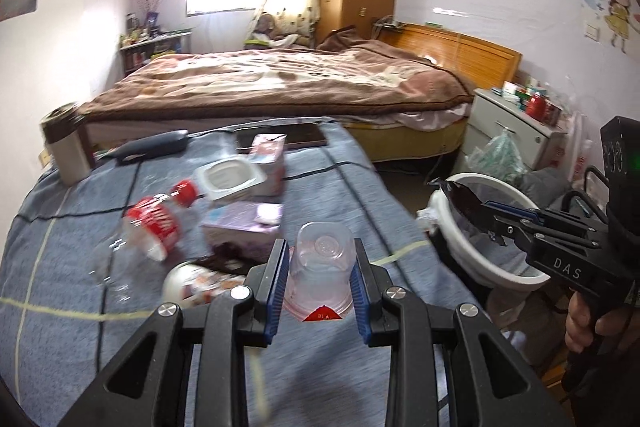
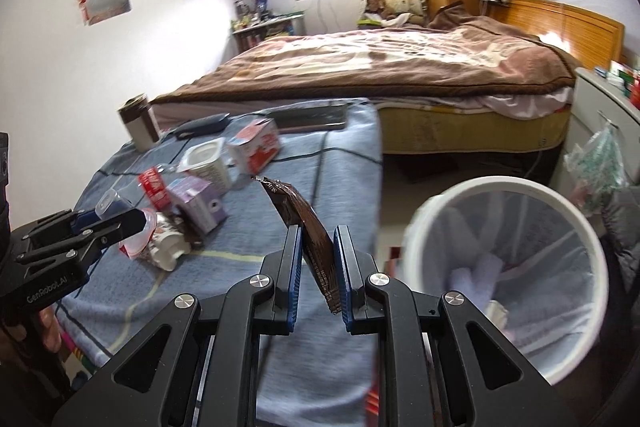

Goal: Collect trash
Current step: 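Carry the cup and wrapper over the white bin and open both tools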

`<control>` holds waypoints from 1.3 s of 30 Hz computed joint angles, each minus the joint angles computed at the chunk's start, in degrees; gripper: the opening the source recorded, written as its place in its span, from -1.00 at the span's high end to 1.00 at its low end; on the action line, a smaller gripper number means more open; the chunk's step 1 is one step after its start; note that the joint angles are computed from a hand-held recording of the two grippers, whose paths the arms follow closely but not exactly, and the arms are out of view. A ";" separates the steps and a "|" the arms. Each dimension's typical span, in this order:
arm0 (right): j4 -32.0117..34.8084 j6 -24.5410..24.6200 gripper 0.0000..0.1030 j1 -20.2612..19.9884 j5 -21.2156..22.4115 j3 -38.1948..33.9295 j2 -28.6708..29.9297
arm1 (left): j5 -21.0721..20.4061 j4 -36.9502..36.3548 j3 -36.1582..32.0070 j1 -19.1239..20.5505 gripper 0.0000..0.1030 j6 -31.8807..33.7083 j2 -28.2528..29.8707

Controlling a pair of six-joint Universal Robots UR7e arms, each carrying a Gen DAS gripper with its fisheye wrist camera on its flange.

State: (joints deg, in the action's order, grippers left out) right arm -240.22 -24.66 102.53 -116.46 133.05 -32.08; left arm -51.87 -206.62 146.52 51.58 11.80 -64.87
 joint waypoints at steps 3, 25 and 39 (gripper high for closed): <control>-2.01 -0.21 0.64 -0.80 -0.58 1.25 -1.04 | -1.63 0.17 -0.90 -0.95 0.40 0.01 1.77; -11.19 -0.21 0.64 -9.72 -4.81 7.34 -5.97 | -12.30 6.56 -11.73 -6.20 0.40 -2.07 15.92; -9.36 -0.55 0.62 -12.22 -8.35 7.41 -7.28 | -12.45 8.91 -15.77 -8.03 0.34 -2.94 22.39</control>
State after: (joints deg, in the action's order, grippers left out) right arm -249.59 -25.22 90.31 -124.81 140.46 -39.36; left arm -64.33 -197.71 130.75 43.55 8.86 -42.48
